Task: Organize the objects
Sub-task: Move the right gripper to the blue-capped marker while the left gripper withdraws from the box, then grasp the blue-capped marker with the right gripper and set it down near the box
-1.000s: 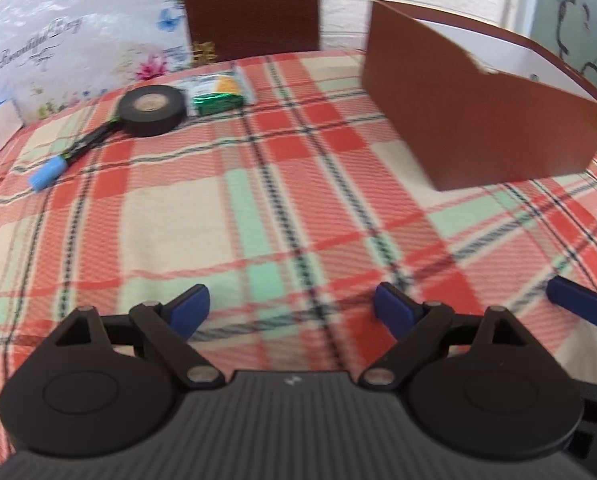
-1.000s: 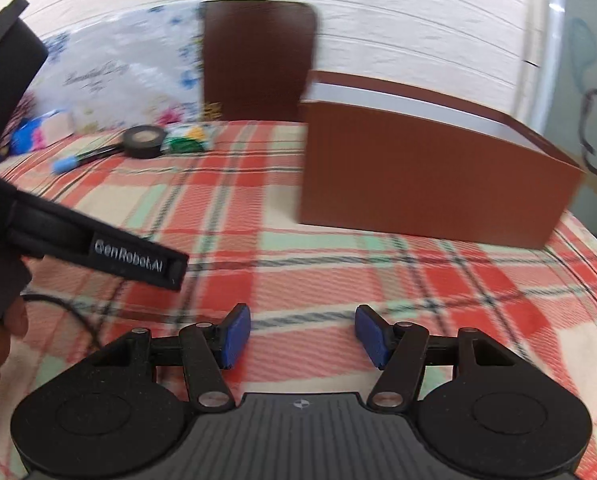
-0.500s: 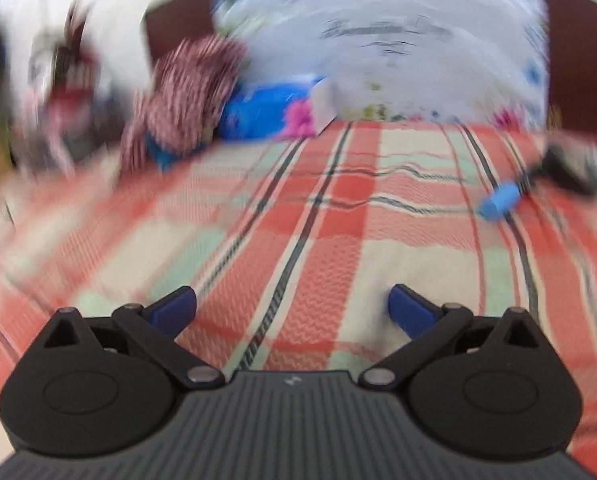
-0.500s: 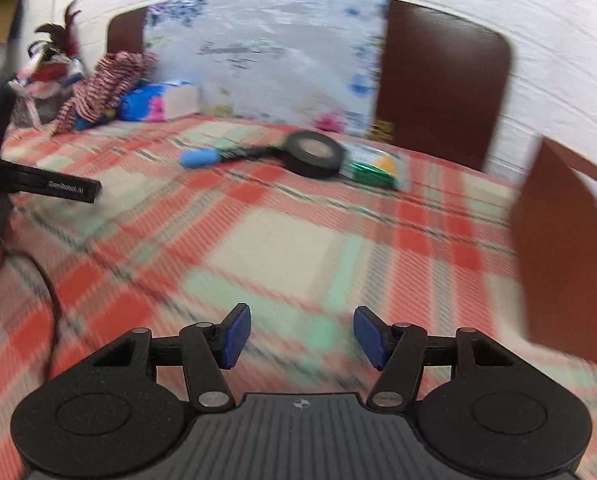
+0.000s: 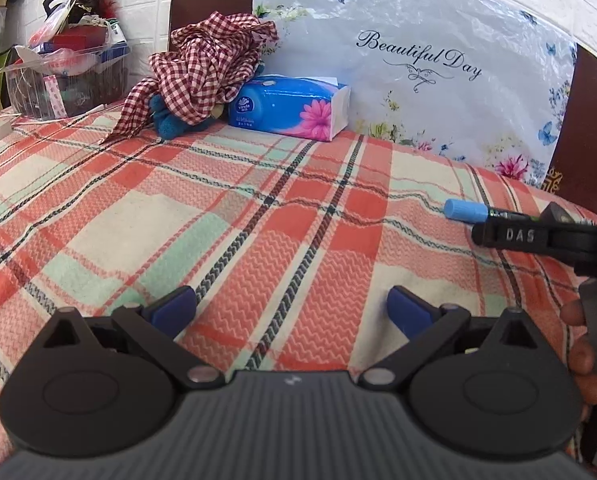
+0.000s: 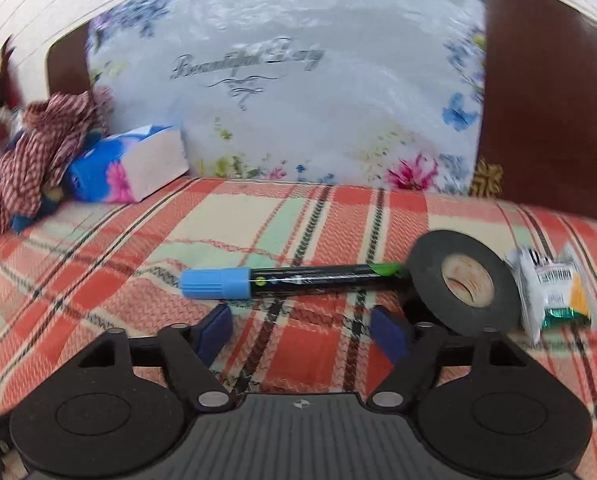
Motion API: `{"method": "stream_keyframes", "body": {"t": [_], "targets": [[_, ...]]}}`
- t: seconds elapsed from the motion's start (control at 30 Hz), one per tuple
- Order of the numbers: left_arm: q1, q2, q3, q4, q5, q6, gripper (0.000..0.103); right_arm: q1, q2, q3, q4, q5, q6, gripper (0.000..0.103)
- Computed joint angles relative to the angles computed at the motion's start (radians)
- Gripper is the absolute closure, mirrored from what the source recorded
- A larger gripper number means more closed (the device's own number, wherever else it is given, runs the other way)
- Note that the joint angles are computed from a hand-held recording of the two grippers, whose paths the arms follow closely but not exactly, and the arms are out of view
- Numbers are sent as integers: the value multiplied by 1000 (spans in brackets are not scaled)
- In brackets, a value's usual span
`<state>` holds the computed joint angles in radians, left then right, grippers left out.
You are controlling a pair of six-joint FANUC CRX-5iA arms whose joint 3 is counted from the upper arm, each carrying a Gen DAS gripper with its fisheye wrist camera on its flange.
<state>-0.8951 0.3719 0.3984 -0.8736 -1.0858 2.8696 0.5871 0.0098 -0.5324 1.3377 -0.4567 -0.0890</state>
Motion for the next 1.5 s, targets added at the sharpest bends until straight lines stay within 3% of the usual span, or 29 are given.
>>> {"method": "stream_keyframes", "body": {"t": [0.17, 0.3, 0.4, 0.47, 0.53, 0.6, 0.63, 0.7, 0.73, 0.77, 0.8, 0.93, 1.07, 1.2, 1.3, 1.4, 1.43, 1.5], "targets": [[-1, -4, -5, -4, 7, 8, 1, -10, -31, -32, 19, 21, 10, 39], [1, -11, -14, -6, 21, 21, 1, -49, -74, -62, -5, 111, -55, 28], [2, -10, -14, -6, 23, 21, 1, -66, -47, -3, -131, 155, -161, 13], [2, -10, -14, -7, 25, 25, 1, -29, 9, 88, -278, 75, -114, 10], [3, -10, -15, -8, 28, 29, 1, 36, 101, 222, -375, -122, 28, 9], [4, -11, -17, -10, 31, 38, 1, 86, 190, 306, -337, -294, 126, 17], [4, -13, -20, -11, 35, 43, 1, 92, 205, 291, -257, -311, 110, 22], [5, -16, -25, -13, 41, 54, 0, 83, 170, 213, -142, -256, 54, 48], [7, -18, -28, -13, 45, 58, 0, 81, 144, 179, -115, -232, 56, 56], [7, -19, -29, -14, 47, 62, 0, 78, 112, 138, -92, -200, 67, 76], [9, -19, -30, -15, 50, 66, 0, 73, 74, 89, -65, -165, 76, 87], [12, -20, -31, -13, 54, 67, 0, 82, -105, -102, -10, -112, 90, 88], [11, -13, -21, -10, 45, 56, 0, 165, -299, -254, -99, -200, 192, 88], [9, -2, -4, -5, 25, 33, 0, 334, -516, -373, -239, -451, 233, 88], [6, 14, 19, 3, -3, 0, 0, 495, -671, -426, -327, -731, 173, 88], [2, 40, 60, 16, -46, -61, 0, 675, -813, -469, -386, -1072, 28, 87], [-2, 62, 94, 26, -79, -109, 0, 744, -859, -482, -401, -1189, -29, 80], [-32, 103, 163, 11, -141, -198, 1, 919, -950, -493, -454, -1426, -151, 34]]}}
